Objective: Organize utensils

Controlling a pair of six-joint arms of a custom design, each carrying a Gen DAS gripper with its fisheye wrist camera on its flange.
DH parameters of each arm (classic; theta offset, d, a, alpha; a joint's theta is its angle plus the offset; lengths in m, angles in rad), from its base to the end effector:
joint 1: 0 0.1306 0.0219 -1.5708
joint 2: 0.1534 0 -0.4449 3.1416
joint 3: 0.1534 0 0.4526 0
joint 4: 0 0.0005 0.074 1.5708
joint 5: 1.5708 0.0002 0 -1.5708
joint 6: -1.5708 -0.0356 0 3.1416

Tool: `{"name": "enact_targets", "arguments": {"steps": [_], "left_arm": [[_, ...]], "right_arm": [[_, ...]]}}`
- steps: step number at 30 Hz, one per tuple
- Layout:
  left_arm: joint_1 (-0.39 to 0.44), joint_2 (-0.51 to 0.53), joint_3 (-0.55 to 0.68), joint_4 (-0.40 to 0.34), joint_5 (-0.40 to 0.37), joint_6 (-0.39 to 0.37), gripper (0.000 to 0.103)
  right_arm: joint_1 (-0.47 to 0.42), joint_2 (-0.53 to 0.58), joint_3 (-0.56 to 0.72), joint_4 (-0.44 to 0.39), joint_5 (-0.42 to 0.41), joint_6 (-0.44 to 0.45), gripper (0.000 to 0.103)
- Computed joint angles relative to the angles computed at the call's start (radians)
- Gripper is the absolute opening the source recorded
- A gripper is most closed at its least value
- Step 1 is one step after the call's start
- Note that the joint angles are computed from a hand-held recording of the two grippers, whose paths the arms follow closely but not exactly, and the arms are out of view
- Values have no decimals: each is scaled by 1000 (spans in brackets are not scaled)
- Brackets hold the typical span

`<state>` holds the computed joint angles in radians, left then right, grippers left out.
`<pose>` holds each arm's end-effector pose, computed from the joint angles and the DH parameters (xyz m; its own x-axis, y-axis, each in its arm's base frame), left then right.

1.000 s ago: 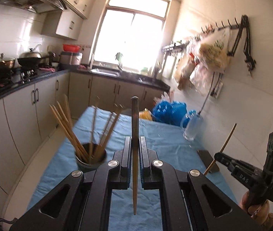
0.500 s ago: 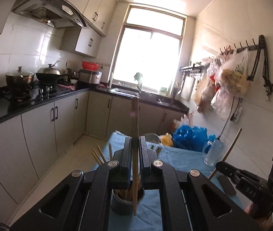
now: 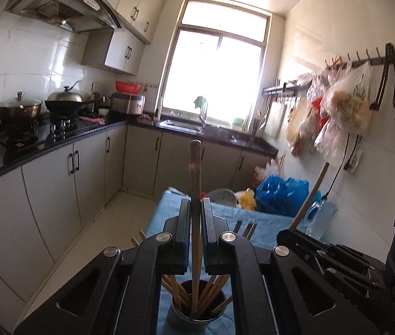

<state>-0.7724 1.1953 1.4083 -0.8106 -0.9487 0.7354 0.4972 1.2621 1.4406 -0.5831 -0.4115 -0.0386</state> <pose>0.3382 -0.2898 0.6068 -0.2489 -0.3034 -0.9198 -0.3256 0.9206 -0.2155 0.4298 0.2489 0.6083 -0.3751 -0.1633 -0.9125 -0.7464 0.6370 0.1928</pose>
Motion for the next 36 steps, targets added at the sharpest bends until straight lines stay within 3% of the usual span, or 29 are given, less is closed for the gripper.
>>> {"name": "enact_targets", "arguments": {"steps": [12,21,24,28,32,36], "left_arm": [[66,17,-34,-27,153,52,7],[58,15,-44,-39,144,61,7],[55,12,-46,-50,150,76,12],[37,4,-47,-54,128,82,27],[8,10,-31,-97,86,93,33],[-31,21,-9,-175,48,158,45]], "right_arm": [[15,68,12,-61,40,19,8],[15,89,2,-74,50,1,8],[11,95,4,-79,45,-8,10],[2,95,2,-67,40,-35,37],[-13,86,-4,-49,36,-53,45],[-35,66,-20,-32,36,-81,56]]}}
